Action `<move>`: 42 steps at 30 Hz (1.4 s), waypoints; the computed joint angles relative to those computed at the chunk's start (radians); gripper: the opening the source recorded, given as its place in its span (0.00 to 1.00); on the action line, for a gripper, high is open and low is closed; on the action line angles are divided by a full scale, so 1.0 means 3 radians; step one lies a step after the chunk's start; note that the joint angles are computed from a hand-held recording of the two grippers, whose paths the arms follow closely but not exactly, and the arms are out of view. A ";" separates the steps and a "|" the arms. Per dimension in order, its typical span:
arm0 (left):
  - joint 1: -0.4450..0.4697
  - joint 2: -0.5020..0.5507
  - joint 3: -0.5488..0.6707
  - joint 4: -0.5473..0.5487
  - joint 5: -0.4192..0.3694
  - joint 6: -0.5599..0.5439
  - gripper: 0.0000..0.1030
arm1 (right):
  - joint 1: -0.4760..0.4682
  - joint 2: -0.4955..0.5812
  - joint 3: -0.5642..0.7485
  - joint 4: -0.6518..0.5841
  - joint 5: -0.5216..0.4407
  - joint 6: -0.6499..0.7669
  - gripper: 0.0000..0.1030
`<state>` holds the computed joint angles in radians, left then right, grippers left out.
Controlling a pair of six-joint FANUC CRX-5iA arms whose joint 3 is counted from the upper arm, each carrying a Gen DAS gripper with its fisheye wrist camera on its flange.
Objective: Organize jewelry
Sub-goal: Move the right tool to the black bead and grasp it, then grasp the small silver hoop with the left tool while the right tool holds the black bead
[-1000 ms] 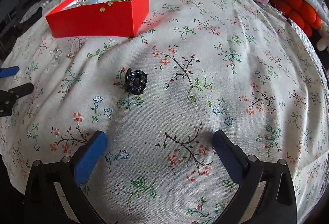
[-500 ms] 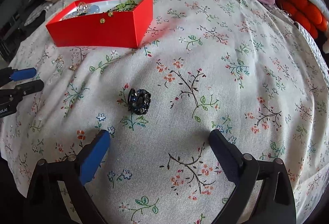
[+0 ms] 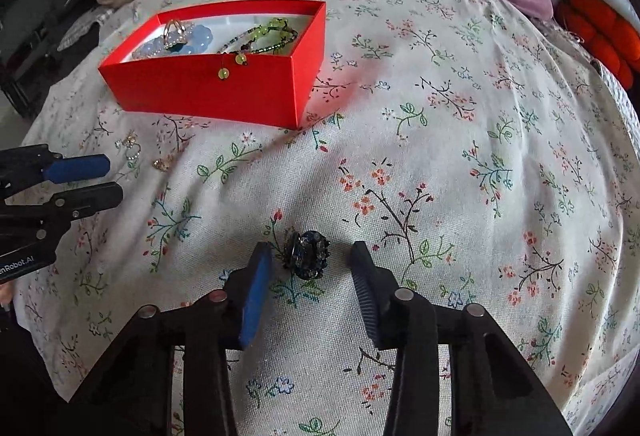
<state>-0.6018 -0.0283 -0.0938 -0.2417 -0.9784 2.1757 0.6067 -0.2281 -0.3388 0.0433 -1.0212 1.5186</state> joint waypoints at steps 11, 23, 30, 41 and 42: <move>0.0185 -0.0059 -0.0230 0.0368 0.0320 -0.0279 0.35 | -0.0072 0.0091 0.0174 -0.0131 -0.0206 -0.0027 0.25; 0.0092 0.0121 0.0034 0.0026 0.0063 -0.0023 0.35 | -0.0123 0.0078 0.0194 -0.0204 -0.0259 0.0001 0.25; 0.0028 0.0184 0.0130 -0.0146 -0.0028 0.0028 0.19 | -0.0111 0.0071 0.0188 -0.0186 -0.0259 -0.0038 0.25; -0.0044 0.0136 0.0157 -0.0265 -0.0117 0.0066 0.00 | -0.0159 -0.0001 0.0274 -0.0272 -0.0252 -0.0025 0.24; -0.0050 0.0125 0.0151 -0.0271 -0.0123 0.0077 0.00 | -0.0165 -0.0003 0.0286 -0.0279 -0.0252 -0.0028 0.24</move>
<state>-0.6167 0.0093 -0.0485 -0.3229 -1.0152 2.1987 0.5572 -0.2290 -0.2531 -0.0402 -1.0967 1.5101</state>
